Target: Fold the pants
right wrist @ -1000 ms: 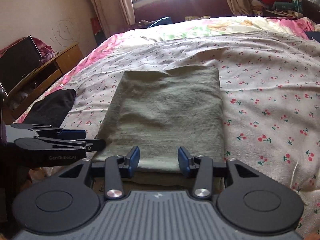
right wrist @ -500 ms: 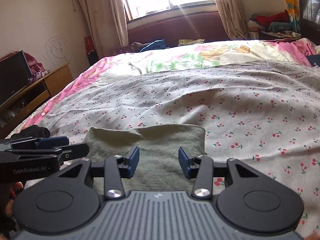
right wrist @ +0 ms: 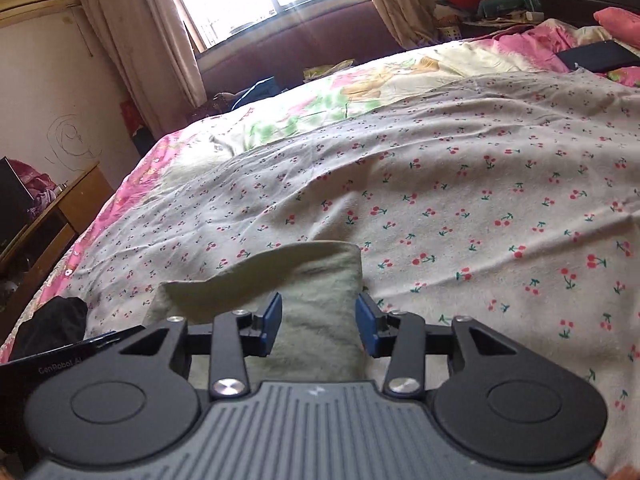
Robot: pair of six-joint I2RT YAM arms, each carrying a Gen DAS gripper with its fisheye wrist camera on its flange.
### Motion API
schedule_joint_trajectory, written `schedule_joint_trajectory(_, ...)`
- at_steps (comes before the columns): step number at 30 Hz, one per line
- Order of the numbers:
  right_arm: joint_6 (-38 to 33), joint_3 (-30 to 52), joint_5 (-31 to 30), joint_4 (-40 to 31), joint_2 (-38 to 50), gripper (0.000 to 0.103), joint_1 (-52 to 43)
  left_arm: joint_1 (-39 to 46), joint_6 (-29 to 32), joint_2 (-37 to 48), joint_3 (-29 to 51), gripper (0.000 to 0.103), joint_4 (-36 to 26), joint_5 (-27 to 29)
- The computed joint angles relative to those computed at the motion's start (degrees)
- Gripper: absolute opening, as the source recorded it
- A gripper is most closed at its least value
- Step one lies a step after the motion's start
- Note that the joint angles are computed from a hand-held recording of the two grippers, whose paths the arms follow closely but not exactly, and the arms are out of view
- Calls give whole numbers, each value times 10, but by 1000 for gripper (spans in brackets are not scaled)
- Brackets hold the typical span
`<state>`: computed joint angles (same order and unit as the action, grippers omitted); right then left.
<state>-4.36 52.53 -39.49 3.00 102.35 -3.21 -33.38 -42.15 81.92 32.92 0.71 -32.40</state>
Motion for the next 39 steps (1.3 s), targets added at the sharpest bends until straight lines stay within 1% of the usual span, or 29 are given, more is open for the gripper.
schedule_joint_trajectory(2, -24, -78, -14, 3, -62, 44, -20, -32, -19, 10, 19, 79, -71, -17)
schedule_joint_trajectory(3, -49, -100, -12, -13, -80, 44, -23, -38, -36, 22, 31, 80, -104, -8)
schedule_joint_trajectory(4, -67, -116, -4, -20, -90, 44, -26, -43, -56, 30, 37, 80, -124, 6)
schedule_joint_trajectory(5, -84, -132, 16, -29, -97, 44, -24, -53, -72, 30, 36, 80, -128, 3)
schedule_joint_trajectory(7, -88, -148, 48, -31, -100, 46, -21, -84, -99, 30, 53, 80, -165, -31)
schedule_joint_trajectory(8, -83, -155, 34, -30, -108, 46, -32, -107, -123, 23, 63, 80, -193, -52)
schedule_joint_trajectory(9, -77, -158, 18, -30, -117, 46, -41, -126, -144, 12, 62, 80, -201, -70)
schedule_joint_trajectory(11, -74, -171, -29, -22, -140, 47, -66, -160, -194, -2, 56, 80, -210, -94)
schedule_joint_trajectory(13, -93, -177, -33, -23, -145, 48, -67, -173, -214, 6, 57, 80, -208, -74)
schedule_joint_trajectory(14, -106, -180, -16, -23, -142, 48, -59, -175, -214, 27, 67, 80, -216, -58)
schedule_joint_trajectory(16, -114, -177, 19, -30, -129, 49, -46, -175, -203, 65, 94, 80, -235, -46)
schedule_joint_trajectory(17, -113, -173, 17, -42, -123, 49, -48, -172, -195, 73, 99, 80, -235, -41)
schedule_joint_trajectory(18, -108, -169, 3, -50, -121, 49, -56, -170, -195, 77, 101, 80, -236, -37)
schedule_joint_trajectory(20, -102, -172, -21, -51, -131, 49, -70, -174, -206, 76, 97, 80, -232, -43)
schedule_joint_trajectory(24, -98, -174, -39, -56, -137, 50, -81, -186, -224, 63, 85, 80, -221, -56)
schedule_joint_trajectory(27, -101, -182, -31, -53, -146, 50, -76, -195, -228, 62, 86, 80, -221, -70)
schedule_joint_trajectory(29, -97, -186, -40, -52, -153, 50, -80, -204, -227, 59, 87, 80, -224, -85)
schedule_joint_trajectory(31, -101, -188, -49, -59, -159, 50, -86, -214, -236, 38, 74, 80, -219, -108)
schedule_joint_trajectory(33, -111, -188, -55, -71, -163, 50, -91, -218, -263, 10, 57, 81, -222, -124)
schedule_joint_trajectory(36, -112, -188, -58, -75, -165, 50, -91, -215, -335, -25, 37, 81, -251, -145)
schedule_joint_trajectory(37, -110, -188, -62, -72, -164, 50, -93, -213, -368, -44, 25, 81, -259, -151)
schedule_joint_trajectory(39, -108, -186, -69, -71, -162, 50, -96, -218, -415, -59, 19, 81, -288, -167)
